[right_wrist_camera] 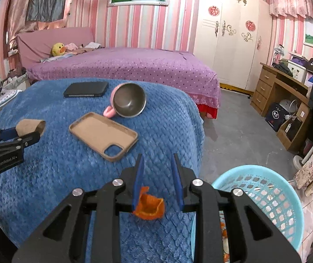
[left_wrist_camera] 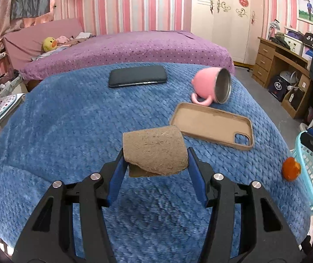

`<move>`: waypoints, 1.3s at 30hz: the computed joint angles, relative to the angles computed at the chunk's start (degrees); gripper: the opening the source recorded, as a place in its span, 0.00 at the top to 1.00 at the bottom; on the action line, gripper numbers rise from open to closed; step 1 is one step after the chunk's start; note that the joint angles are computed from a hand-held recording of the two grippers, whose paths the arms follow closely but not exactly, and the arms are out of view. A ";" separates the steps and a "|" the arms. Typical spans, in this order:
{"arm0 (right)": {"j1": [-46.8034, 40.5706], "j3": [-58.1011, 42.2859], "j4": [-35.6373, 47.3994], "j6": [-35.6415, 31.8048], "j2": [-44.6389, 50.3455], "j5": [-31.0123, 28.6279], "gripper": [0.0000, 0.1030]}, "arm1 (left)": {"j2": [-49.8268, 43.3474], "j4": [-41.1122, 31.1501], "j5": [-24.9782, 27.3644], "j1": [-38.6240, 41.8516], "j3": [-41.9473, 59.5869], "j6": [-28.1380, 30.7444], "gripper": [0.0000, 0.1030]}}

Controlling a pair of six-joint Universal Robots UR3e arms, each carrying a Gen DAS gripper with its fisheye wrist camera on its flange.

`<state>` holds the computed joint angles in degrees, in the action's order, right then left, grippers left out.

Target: Collect trash

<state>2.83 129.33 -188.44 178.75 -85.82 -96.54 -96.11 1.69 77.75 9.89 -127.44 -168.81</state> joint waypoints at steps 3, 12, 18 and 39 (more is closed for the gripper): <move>0.05 0.44 -0.78 -0.11 0.03 0.12 0.75 | -0.93 1.01 1.25 -1.38 0.00 0.27 0.49; -4.08 5.23 -3.06 -0.61 -2.68 2.15 0.75 | -2.34 3.84 3.19 -4.93 -0.30 0.20 0.49; -11.90 12.17 -4.66 -2.88 -9.27 6.44 0.75 | -2.56 5.02 2.54 -7.58 0.05 -0.32 0.49; -14.23 12.29 -7.38 -2.44 -1.95 19.64 0.32 | -0.13 7.95 1.58 -6.03 -5.50 0.42 0.49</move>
<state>-11.40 141.62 -195.82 176.31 -87.77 -76.90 -96.24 9.64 79.33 3.86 -132.94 -168.39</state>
